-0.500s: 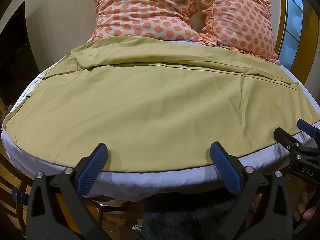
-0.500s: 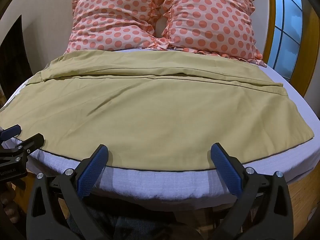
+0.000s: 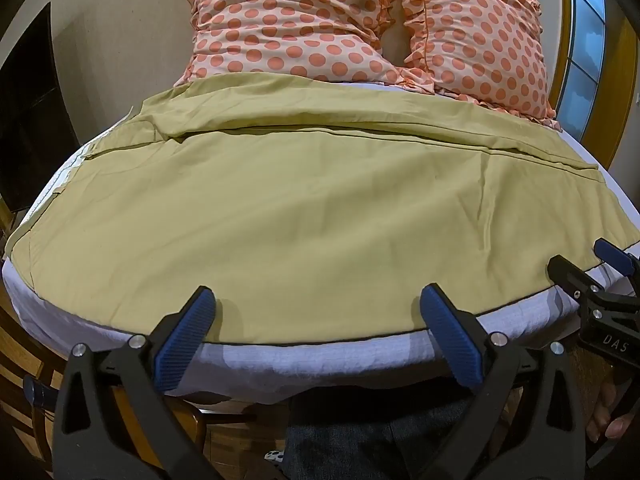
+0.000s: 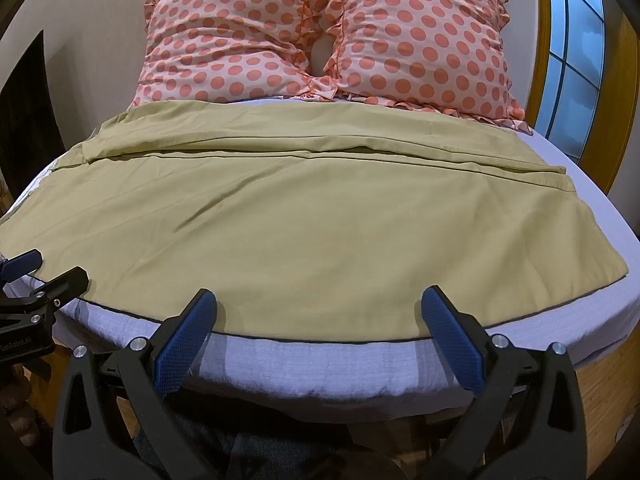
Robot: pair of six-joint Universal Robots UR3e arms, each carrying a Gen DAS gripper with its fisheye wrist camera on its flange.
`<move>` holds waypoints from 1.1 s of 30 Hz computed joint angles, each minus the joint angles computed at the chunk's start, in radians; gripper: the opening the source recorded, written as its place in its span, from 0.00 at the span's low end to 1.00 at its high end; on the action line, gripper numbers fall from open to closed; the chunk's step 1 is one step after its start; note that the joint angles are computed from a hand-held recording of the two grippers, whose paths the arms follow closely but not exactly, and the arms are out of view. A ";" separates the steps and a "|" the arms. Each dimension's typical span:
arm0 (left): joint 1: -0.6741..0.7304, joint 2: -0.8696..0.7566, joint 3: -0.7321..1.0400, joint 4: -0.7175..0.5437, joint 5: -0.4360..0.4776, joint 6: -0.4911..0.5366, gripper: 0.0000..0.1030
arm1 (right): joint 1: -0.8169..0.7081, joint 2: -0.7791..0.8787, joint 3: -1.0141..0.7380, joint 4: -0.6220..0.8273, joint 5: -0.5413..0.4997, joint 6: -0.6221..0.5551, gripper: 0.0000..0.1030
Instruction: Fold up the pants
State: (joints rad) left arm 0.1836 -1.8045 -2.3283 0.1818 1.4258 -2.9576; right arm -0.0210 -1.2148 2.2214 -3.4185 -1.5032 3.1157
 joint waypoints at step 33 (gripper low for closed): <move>0.000 -0.006 0.001 0.012 -0.001 -0.001 0.98 | -0.001 0.004 0.004 -0.010 0.001 -0.001 0.99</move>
